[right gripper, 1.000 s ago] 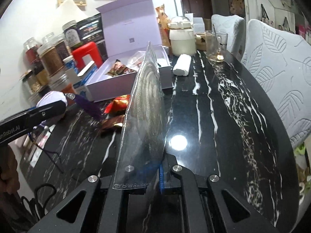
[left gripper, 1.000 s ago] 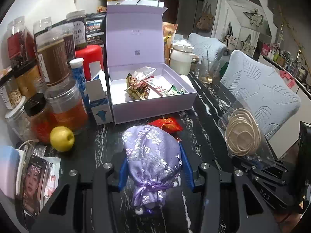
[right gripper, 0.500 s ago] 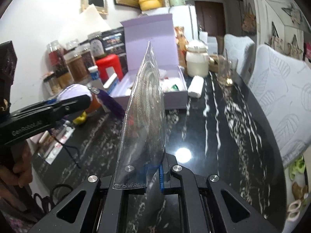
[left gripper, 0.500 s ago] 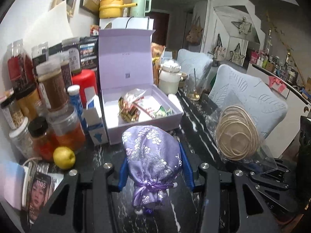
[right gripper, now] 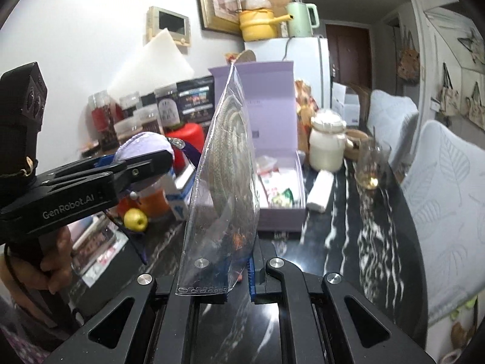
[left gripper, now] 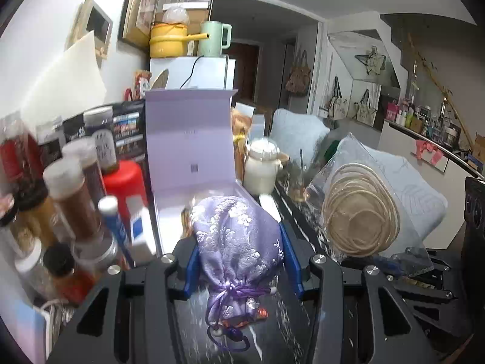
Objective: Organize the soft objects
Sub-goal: 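Carry the pouch and cord bag with both tools over the lavender box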
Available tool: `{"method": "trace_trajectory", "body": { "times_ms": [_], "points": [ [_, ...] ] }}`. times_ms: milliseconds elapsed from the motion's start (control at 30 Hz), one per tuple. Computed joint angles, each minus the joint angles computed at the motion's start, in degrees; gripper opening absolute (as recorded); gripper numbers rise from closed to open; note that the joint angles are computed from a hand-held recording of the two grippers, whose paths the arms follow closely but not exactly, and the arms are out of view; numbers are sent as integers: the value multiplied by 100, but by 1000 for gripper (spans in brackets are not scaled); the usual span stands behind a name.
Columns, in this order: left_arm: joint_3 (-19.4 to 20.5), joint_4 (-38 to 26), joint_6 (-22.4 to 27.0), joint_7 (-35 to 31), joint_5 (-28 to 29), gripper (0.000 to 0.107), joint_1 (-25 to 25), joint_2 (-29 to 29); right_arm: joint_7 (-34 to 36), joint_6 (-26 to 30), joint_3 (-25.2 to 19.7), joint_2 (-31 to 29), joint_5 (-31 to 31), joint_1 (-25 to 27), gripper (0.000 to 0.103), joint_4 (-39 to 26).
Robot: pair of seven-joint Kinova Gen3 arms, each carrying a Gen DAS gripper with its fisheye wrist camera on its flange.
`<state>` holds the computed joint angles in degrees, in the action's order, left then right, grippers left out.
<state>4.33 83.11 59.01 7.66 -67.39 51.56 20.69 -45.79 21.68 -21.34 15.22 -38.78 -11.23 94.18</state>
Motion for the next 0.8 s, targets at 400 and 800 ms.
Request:
{"method": "trace_trajectory", "body": {
  "times_ms": [400,800],
  "points": [
    [-344,-416,-890,-564,-45,46,-666,141,-339,412,189,806,597,-268,9,-1469],
    [-885,-1096,-1579,-1229,380,46,-1105,640,-1126,1009,483,1924,1618,-731,9,-3366]
  ]
}}
